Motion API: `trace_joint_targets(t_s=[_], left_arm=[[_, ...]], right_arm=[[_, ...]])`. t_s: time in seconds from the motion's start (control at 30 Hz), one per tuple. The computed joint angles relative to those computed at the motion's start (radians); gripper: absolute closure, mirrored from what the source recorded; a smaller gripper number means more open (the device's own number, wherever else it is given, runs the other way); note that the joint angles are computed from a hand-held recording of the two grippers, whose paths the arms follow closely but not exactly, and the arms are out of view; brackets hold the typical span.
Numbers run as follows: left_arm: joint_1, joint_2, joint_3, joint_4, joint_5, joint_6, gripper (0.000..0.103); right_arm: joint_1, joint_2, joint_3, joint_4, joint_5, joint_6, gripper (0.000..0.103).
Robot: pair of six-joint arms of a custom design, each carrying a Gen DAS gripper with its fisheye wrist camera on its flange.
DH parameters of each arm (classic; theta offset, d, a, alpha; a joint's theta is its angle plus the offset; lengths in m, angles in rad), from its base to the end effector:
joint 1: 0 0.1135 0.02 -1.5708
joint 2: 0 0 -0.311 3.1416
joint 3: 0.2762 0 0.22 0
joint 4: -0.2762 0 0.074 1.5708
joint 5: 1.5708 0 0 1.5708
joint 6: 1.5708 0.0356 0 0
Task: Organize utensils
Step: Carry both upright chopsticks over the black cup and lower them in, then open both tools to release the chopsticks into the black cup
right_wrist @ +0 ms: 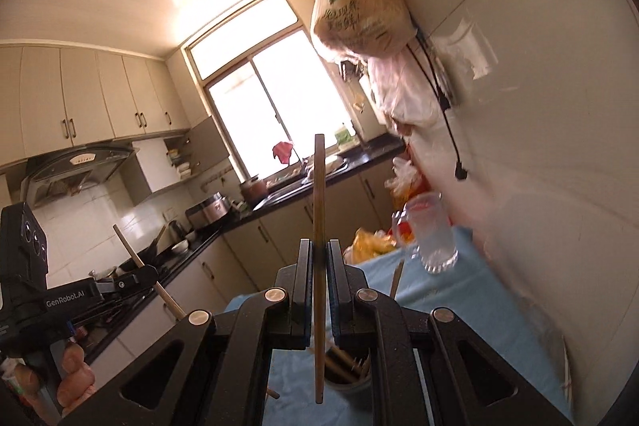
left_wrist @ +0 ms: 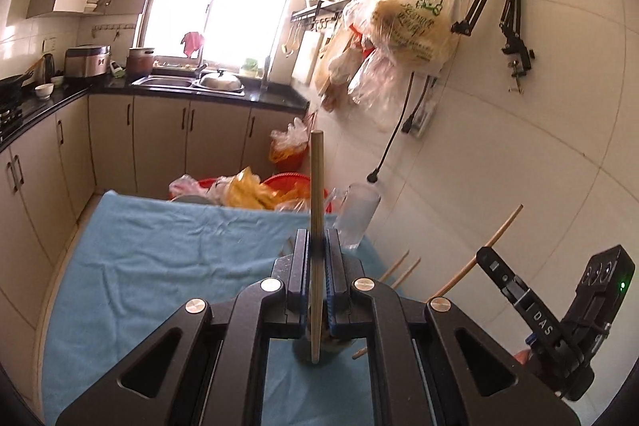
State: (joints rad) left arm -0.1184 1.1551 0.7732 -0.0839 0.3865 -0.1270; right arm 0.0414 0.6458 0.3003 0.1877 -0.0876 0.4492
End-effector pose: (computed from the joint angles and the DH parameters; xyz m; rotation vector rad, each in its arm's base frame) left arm 0.2057 -0.0380 0.3268 0.2360 2.0291 -0.5469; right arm 0.0990 0.0072 0.2682 0.2897 1.7236 0.4363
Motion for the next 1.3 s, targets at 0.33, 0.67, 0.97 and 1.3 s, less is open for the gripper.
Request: trace_joint_targets(t_s=[0.33,0.67,0.97,1.3], left_arm=[[-0.115,0.206,-0.017,0.201,-0.078,-0.067,0.097],[-0.098,0.357,-0.037,0.243,-0.065,-0.045,0.097],[-0.059,0.352,-0.058,0.225,-0.033,-0.030,0.085],[0.053,0.175,-0.196,0.207,-0.021,0.019,0.031]], right_arm=[[-0.144,0.268,-0.081,0.276,-0.113,-0.033,0.096],[-0.094,0.492,-0.165,0.477,-0.099,-0.035,0.095],[-0.085,0.470,-0.171,0.439,-0.069,-0.037,0.049],[-0.001,0.206,-0.177,0.136,0.108,-0.014,0.013]])
